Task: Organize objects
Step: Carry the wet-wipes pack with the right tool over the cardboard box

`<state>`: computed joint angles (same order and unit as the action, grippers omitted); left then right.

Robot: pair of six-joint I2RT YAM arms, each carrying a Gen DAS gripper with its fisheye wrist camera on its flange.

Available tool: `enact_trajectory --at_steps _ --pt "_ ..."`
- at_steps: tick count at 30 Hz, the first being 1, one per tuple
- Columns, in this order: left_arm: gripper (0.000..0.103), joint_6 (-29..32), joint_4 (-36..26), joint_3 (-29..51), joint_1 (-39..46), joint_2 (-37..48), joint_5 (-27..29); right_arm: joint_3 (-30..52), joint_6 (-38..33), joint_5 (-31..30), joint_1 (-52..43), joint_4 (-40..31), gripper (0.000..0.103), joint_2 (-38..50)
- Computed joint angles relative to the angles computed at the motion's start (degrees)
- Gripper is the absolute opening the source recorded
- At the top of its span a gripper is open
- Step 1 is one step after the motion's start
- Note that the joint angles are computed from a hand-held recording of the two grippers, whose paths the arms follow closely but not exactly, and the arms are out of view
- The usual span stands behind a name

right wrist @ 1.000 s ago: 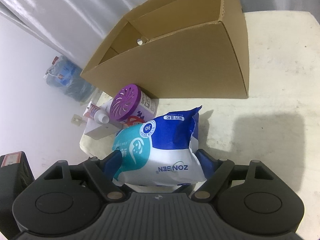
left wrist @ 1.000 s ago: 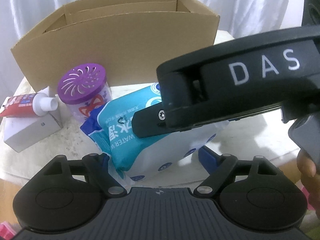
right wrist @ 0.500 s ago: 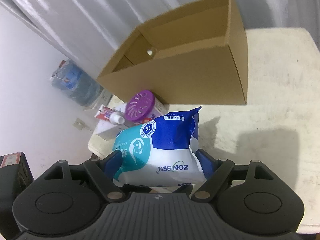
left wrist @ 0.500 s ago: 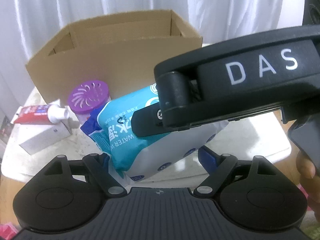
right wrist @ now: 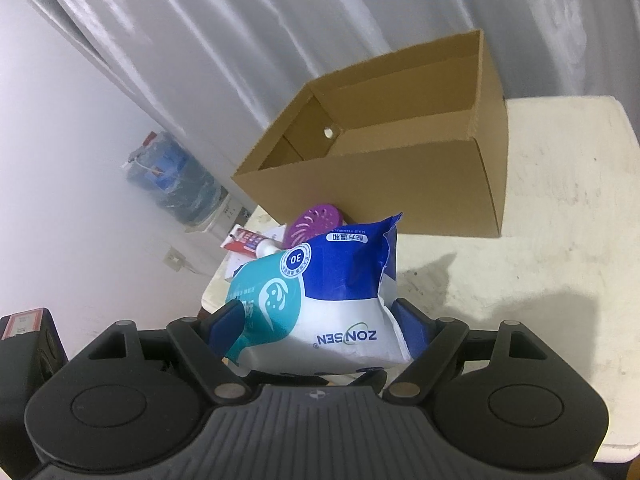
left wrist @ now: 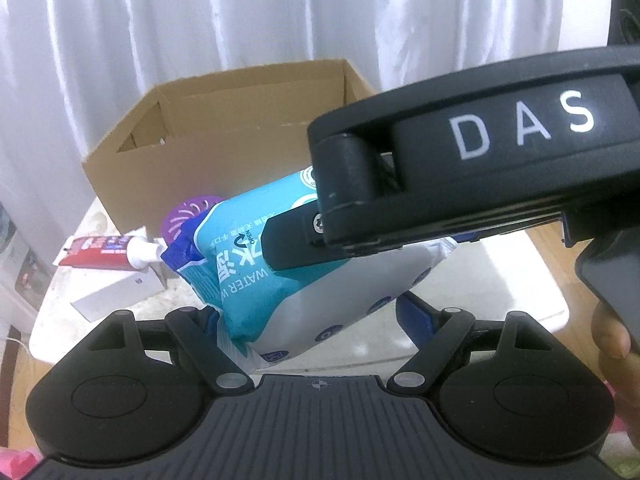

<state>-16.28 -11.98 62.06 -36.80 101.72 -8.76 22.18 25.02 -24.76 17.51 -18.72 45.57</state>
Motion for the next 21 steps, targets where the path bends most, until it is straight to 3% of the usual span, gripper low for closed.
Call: enact_trajectory --at_steps 10,21 --pt "0.083 -0.9 -1.3 -0.8 -0.8 -3.6 -3.2 2.6 -0.3 0.4 1.3 1.3 0.084 1.2" --pt "0.083 -1.7 -2.2 -1.6 -0.8 -6.9 -5.4 8.8 -0.1 2.3 4.2 5.5 0.084 9.6"
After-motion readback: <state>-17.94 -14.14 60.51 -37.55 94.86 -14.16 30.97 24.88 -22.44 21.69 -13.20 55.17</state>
